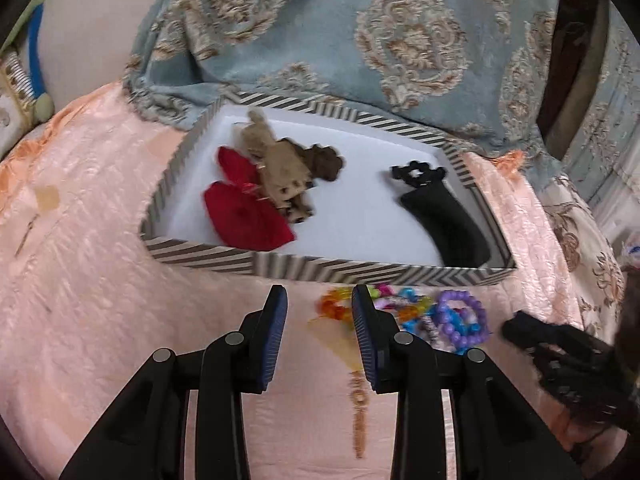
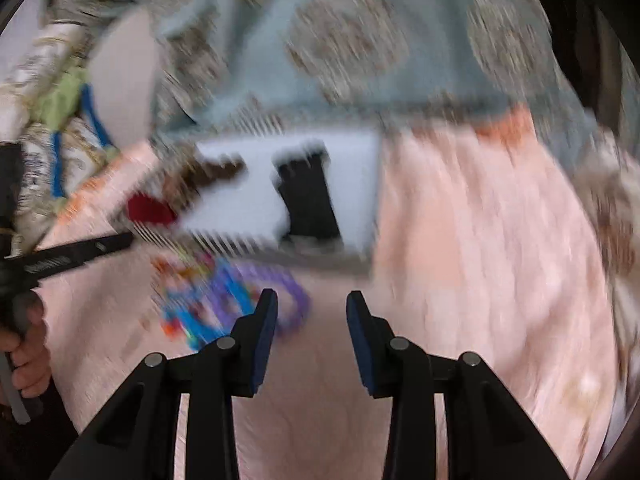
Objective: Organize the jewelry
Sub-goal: 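Grasp the orange bead strand with the left gripper while the right grasps the purple bead bracelet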
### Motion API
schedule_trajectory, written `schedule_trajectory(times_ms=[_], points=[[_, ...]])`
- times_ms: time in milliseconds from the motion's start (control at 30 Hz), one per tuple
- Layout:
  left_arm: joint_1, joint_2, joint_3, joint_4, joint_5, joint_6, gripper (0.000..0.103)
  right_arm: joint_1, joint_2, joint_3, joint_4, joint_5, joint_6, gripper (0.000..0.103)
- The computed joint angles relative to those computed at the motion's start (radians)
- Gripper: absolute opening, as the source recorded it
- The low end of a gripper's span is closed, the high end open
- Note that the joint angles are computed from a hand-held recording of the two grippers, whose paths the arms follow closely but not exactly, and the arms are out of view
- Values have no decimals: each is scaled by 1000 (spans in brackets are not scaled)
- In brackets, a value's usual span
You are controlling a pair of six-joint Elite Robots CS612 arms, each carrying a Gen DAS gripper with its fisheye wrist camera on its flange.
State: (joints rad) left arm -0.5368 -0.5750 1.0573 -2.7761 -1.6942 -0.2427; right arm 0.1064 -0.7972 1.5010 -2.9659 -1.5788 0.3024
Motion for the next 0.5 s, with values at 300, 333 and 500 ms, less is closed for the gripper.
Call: schedule_trajectory(times_ms=[300, 333, 500], points=[[-4, 31, -41, 36, -39, 7, 16, -2, 12, -14, 53, 11, 25, 38], [-1, 38, -54, 62, -67, 0, 16, -3, 9, -9, 52, 13, 24, 38], [0, 28, -38, 87, -85, 10, 0, -6, 18, -25, 62, 23, 31, 38]])
